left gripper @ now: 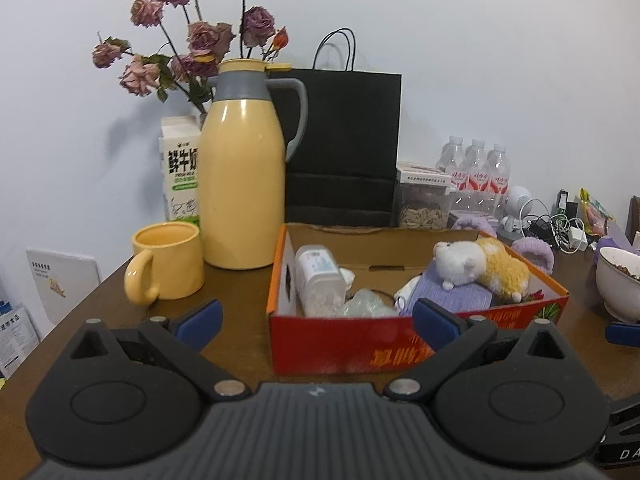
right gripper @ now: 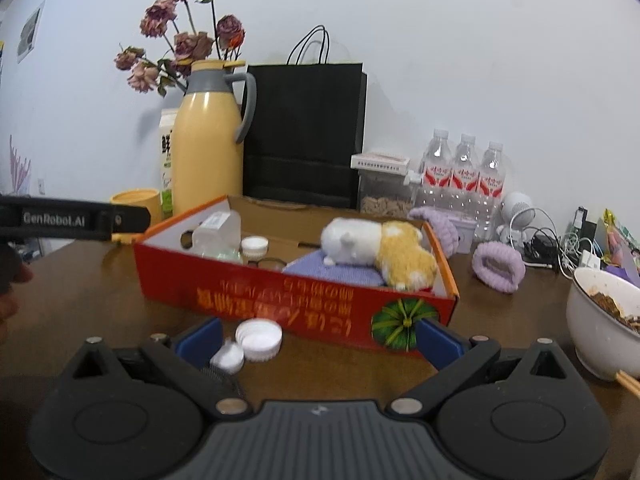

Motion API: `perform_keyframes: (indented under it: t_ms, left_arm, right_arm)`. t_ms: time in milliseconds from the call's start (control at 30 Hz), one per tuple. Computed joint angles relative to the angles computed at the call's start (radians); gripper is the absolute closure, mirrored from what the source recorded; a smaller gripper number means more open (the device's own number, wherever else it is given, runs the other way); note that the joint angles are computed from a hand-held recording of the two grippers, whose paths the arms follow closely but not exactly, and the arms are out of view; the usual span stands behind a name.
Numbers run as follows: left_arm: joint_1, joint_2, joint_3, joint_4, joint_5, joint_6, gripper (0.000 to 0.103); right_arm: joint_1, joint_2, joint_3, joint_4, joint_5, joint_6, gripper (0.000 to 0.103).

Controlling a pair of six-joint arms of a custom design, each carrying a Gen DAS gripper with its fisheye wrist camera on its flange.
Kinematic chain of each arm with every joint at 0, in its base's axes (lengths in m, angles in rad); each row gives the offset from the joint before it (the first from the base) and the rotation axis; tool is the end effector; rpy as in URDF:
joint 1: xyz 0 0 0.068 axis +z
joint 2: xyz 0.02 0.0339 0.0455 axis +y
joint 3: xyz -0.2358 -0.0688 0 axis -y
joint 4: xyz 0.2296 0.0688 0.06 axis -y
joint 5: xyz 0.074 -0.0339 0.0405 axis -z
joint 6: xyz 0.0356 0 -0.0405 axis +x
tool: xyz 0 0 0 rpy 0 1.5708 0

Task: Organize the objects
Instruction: 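Withdraw both tools from the box toward the remaining caps and cables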

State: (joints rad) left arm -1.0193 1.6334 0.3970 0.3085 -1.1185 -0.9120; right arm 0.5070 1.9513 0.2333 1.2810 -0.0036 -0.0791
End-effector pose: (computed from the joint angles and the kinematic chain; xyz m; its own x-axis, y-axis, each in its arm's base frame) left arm 0.1428 -0.1710 0.0800 -0.3277 -0.1269 -0.9362 -0.2767 0.9604 -0.0334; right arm 0.2032 0.1130 0.0501 -0.3302 -0.2738 -0.9033 -0.5161 0.8536 -0.0701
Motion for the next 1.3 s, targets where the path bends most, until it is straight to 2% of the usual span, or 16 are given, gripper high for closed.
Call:
perform_keyframes:
  t_ms: [367,567,633,700,833,933,1000,1167,1300]
  left_arm:
    - [-0.076,0.001,0.023,-0.318,-0.014,-0.303,0.000]
    - [-0.083,0.025,0.023,-0.382,0.010,-0.392,0.000]
    - [-0.080,0.032,0.019,-0.382,0.021,-0.405,0.000]
    - [-0.079,0.038,0.013,-0.378,0.029,-0.414,0.000]
    - [-0.071,0.055,0.010,-0.365,0.046,-0.418,0.000]
    - [-0.058,0.072,0.010,-0.339,0.063,-0.403,0.000]
    - [-0.050,0.080,0.010,-0.320,0.074,-0.391,0.000]
    - [-0.035,0.087,0.021,-0.291,0.093,-0.358,0.000]
    - [-0.020,0.090,0.039,-0.230,0.107,-0.279,0.000]
  right_arm:
    - [-0.033,0.072,-0.078,0.073,-0.025,-0.031,0.000]
    - [-0.029,0.075,-0.064,0.008,-0.052,-0.059,0.000]
    - [-0.022,0.077,-0.049,-0.020,-0.049,-0.062,0.004]
    - [-0.030,0.069,-0.023,-0.080,-0.062,-0.058,0.017]
    - [-0.057,0.078,0.012,-0.147,-0.101,-0.047,0.033]
    - [-0.066,0.091,0.022,-0.156,-0.137,-0.047,0.053]
    - [-0.076,0.091,0.021,-0.155,-0.185,-0.049,0.084]
    - [-0.049,0.111,0.007,-0.092,-0.154,-0.019,0.083]
    - [-0.013,0.118,-0.003,-0.023,-0.103,0.022,0.083]
